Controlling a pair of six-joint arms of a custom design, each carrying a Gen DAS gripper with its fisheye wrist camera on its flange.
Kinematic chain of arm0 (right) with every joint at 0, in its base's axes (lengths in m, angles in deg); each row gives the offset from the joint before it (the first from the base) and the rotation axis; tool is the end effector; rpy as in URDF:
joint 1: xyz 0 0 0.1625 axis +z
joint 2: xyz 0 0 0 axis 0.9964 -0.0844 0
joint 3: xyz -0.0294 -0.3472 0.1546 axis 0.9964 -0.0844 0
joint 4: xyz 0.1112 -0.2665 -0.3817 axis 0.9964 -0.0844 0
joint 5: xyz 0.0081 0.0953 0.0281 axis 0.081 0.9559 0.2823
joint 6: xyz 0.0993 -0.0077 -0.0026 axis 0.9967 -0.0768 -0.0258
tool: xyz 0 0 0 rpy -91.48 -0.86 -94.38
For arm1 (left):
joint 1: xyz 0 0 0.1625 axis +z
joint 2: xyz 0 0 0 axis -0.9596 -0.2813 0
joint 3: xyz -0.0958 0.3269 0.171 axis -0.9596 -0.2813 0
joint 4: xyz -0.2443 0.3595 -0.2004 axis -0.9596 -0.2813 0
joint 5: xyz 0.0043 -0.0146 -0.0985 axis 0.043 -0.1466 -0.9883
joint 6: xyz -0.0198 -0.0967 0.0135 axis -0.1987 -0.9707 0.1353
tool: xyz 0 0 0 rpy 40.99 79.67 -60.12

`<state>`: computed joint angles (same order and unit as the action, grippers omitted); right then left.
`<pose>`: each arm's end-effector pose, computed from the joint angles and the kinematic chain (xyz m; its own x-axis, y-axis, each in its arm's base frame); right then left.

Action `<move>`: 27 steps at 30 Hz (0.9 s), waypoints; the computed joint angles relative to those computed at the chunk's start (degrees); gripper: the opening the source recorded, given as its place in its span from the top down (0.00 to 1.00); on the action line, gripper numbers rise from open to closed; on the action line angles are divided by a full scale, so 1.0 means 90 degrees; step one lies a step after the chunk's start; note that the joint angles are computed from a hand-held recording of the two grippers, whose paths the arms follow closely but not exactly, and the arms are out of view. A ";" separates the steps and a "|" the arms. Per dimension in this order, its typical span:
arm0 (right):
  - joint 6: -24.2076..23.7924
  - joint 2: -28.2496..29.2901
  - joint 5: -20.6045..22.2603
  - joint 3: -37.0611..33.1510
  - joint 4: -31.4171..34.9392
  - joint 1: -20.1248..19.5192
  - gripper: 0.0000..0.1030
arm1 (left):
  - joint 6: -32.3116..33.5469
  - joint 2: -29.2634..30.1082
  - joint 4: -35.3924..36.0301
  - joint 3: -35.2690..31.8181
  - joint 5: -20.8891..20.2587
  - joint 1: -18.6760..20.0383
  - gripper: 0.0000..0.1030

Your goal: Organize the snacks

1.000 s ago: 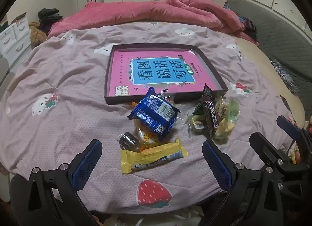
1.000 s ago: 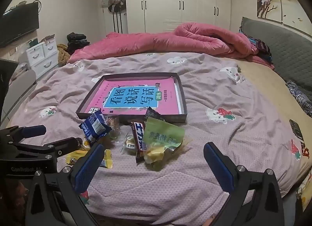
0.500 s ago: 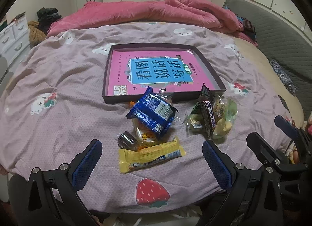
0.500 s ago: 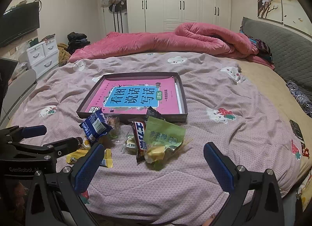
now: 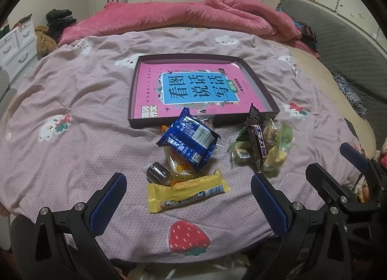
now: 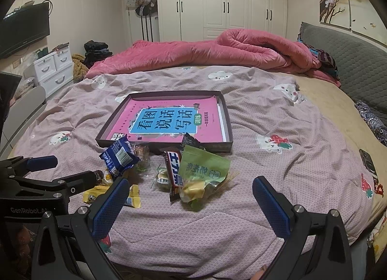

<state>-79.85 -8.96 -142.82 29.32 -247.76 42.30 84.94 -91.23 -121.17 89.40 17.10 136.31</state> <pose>0.3756 -0.3988 -0.0796 -0.6707 -0.1453 0.7274 -0.6091 0.6675 -0.4283 0.0145 -0.4146 0.2886 -0.7801 0.0368 -0.6246 0.3875 0.8122 -0.4361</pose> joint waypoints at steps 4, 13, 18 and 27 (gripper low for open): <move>-0.0018 0.0000 0.0005 0.0003 -0.0020 0.0002 0.00 | -0.0001 -0.0035 0.0018 0.0007 -0.0011 -0.0006 0.01; -0.0017 0.0000 0.0008 0.0009 -0.0029 0.0000 0.00 | -0.0014 -0.0059 0.0050 0.0015 -0.0013 -0.0005 0.01; -0.0011 0.0001 0.0008 0.0009 -0.0022 0.0002 0.00 | -0.0055 -0.0088 0.0149 -0.0016 -0.0047 0.0034 0.01; 0.0030 -0.0001 0.0006 0.0014 -0.0001 0.0004 0.00 | -0.0153 -0.0073 0.0348 -0.0112 -0.0205 0.0178 0.01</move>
<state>-79.57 -8.97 -142.77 29.45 -247.76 42.34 83.57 -91.88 -118.04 88.39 15.26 137.91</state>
